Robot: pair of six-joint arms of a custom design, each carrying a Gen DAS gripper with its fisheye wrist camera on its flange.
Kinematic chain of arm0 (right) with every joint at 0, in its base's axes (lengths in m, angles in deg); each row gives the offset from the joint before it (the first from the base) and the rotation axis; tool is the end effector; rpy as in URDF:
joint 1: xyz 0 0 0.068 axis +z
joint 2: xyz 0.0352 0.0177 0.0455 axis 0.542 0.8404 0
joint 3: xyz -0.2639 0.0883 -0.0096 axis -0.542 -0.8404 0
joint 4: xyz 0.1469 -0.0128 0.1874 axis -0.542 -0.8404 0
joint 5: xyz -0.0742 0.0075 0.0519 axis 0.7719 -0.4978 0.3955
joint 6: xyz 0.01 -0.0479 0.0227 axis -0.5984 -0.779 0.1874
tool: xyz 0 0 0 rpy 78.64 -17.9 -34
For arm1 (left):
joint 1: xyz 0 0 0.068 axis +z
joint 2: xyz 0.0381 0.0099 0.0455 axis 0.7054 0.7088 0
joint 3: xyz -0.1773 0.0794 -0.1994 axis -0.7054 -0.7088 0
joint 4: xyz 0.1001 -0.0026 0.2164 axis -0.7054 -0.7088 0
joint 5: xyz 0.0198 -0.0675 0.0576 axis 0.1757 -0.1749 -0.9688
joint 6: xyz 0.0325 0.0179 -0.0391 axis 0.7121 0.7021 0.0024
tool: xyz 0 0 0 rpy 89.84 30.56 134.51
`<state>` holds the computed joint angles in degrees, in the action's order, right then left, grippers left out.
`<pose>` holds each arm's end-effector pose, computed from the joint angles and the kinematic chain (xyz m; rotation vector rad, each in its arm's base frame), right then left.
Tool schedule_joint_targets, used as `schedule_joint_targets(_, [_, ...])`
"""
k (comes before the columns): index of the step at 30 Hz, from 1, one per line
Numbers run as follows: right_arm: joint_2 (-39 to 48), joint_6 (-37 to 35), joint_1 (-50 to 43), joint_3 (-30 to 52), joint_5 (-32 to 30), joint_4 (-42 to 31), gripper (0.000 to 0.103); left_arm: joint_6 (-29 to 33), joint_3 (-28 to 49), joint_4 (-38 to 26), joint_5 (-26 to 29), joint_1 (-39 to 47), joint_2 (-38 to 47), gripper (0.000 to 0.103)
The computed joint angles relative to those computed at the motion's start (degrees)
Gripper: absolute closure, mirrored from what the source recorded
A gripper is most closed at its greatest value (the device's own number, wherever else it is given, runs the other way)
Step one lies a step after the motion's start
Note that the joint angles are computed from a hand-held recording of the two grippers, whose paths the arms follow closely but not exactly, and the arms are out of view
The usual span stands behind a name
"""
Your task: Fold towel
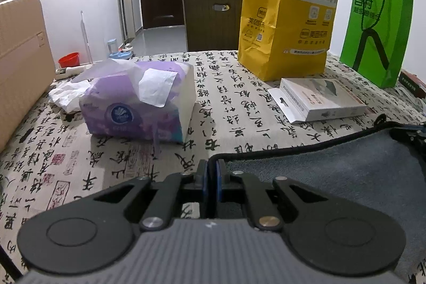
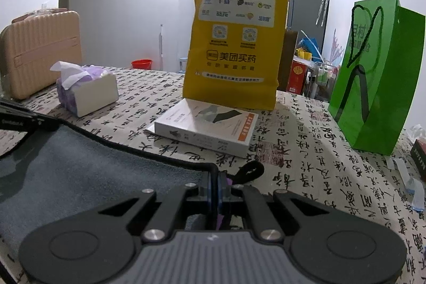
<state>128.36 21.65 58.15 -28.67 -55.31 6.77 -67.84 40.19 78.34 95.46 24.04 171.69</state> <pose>0.2030 0.0809 0.0432 0.0445 2.1574 -0.0276 0.3446 -0.1351 0.0706 0.5775 2.1811 -0.2575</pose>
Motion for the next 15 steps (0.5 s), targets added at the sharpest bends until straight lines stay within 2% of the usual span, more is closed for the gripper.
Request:
schedule_joint_targets(11, [3.1, -0.8, -4.1, 2.5, -3.8, 0.4, 0.097, 0.7, 4.2, -2.8, -1.2, -0.5, 3.2, 0.093])
schedule_joint_targets(14, [3.2, -0.4, -4.1, 2.4, -3.2, 0.4, 0.091, 0.9, 4.2, -2.9, -1.5, -0.3, 3.2, 0.082])
schedule_joint_targets(15, [3.4, -0.2, -4.3, 2.0, -3.2, 1.4, 0.089, 0.5, 4.2, -3.1, -1.6, -0.2, 3.0, 0.066])
